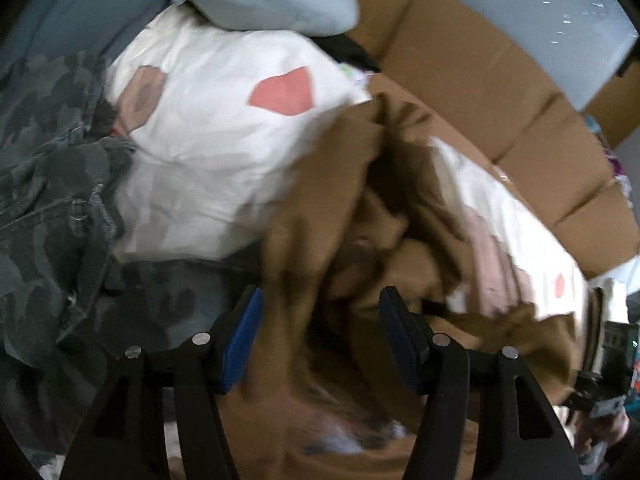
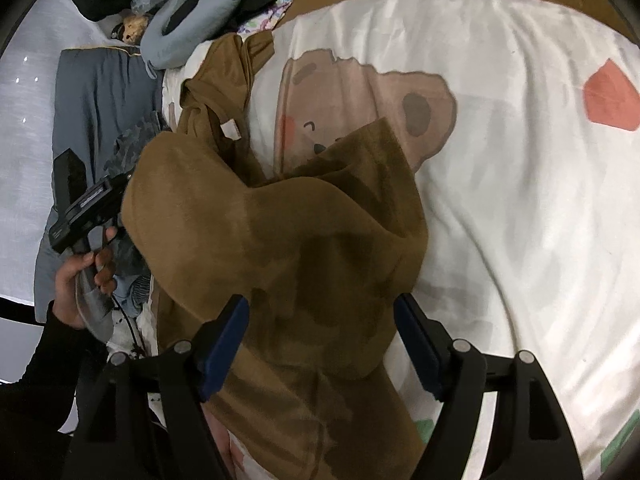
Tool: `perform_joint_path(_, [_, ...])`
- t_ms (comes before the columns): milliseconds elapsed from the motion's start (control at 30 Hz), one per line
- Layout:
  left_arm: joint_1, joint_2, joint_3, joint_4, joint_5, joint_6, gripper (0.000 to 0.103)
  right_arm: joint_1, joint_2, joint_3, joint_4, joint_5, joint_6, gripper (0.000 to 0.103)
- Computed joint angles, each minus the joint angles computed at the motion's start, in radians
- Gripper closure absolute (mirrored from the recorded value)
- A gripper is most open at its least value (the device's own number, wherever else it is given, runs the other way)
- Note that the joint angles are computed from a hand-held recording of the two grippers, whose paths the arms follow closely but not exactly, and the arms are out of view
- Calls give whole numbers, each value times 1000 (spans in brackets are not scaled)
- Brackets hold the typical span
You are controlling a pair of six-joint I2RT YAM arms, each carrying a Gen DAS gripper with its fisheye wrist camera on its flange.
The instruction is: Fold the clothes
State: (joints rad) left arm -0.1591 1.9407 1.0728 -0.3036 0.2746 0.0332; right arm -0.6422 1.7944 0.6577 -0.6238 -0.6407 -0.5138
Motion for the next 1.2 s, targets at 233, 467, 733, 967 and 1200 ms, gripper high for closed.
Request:
perform_joint_path(233, [14,134,74,18,-26,42,42,80,42,-11,71,9,45,85])
perform_joint_path(467, [30,155,73,45,25,58,42,-45,-57,12,-79,-22,-71,100])
perform_joint_path(733, [42,148,69,15,54,95,91,-203,-173,65,-251,8,-162,100])
perform_joint_path(967, [79,63,9,14,70,128,97,-391,-226,155,-384,30,-230,101])
perform_joint_path(1200, [90,10,-11,-1,81,129,97,-554,-224,262,-435,55,-261,101])
